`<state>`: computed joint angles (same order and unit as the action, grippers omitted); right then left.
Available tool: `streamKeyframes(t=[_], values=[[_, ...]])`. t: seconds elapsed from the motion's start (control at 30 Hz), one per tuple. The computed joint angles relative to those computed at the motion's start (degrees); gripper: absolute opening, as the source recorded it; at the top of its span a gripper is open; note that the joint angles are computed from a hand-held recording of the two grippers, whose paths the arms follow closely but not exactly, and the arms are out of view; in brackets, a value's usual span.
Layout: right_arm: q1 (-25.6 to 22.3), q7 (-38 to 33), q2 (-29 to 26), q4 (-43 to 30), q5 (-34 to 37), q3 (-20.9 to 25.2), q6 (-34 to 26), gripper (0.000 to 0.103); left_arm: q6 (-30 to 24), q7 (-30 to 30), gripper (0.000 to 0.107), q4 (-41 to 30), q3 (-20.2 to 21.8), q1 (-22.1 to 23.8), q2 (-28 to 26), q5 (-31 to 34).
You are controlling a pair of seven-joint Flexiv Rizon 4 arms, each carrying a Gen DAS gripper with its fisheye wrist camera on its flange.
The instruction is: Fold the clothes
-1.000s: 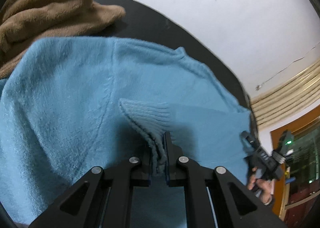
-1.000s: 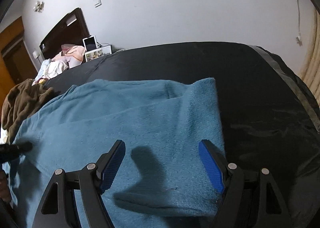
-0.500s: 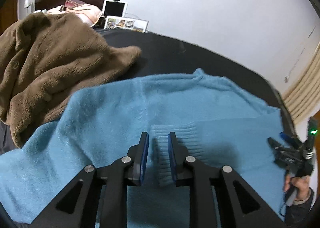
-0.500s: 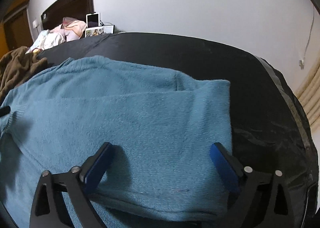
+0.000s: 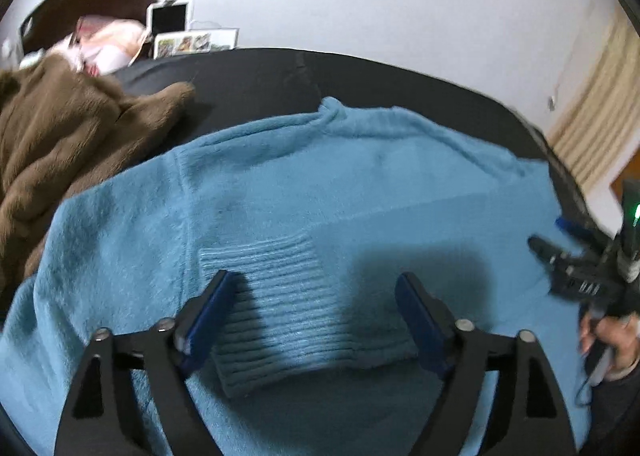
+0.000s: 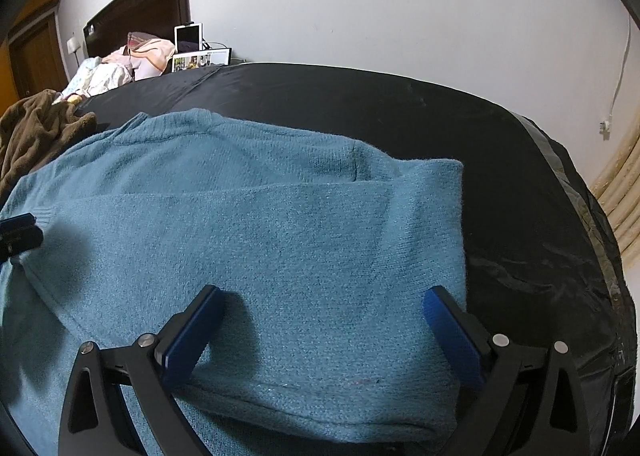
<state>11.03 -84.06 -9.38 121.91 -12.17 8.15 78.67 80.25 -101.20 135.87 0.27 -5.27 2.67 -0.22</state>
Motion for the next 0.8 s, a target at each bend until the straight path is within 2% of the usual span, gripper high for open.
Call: streamKeyframes(t=[0.1, 0.13, 0.23, 0.33, 0.7, 0.8], values=[[0.20, 0.39, -0.10, -0.01, -0.38, -0.15, 0.08, 0.102, -5.07, -9.51, 0.102, -4.35, -1.64, 1.83, -0.70, 15.33], [0.20, 0.42, -0.14, -0.01, -0.43, -0.16, 0.12, 0.102, -5.77, -10.51, 0.102, -4.94, -1.52, 1.66, -0.85, 16.30], [0.04, 0.11, -0.16, -0.06, -0.15, -0.03, 0.10, 0.102, -3.45, -8.03, 0.102, -3.82, -0.31, 1.07, -1.38, 12.50], [0.51, 1.08, -0.24, -0.01, -1.06, -0.41, 0.21, 0.102, -4.37, -10.21, 0.102, -5.13, -0.28, 0.98, -2.08, 15.25], [0.25, 0.24, -0.32, -0.38, -0.15, 0.17, -0.38, 0.102, -5.08, -11.72, 0.102, -6.24, 0.30, 0.06, -2.51, 16.89], [0.99, 1.85, -0.44, 0.01, -2.19, -0.77, 0.22, 0.102, -5.83, -13.00, 0.102, -6.72, 0.25, -0.02, -2.44, 18.14]])
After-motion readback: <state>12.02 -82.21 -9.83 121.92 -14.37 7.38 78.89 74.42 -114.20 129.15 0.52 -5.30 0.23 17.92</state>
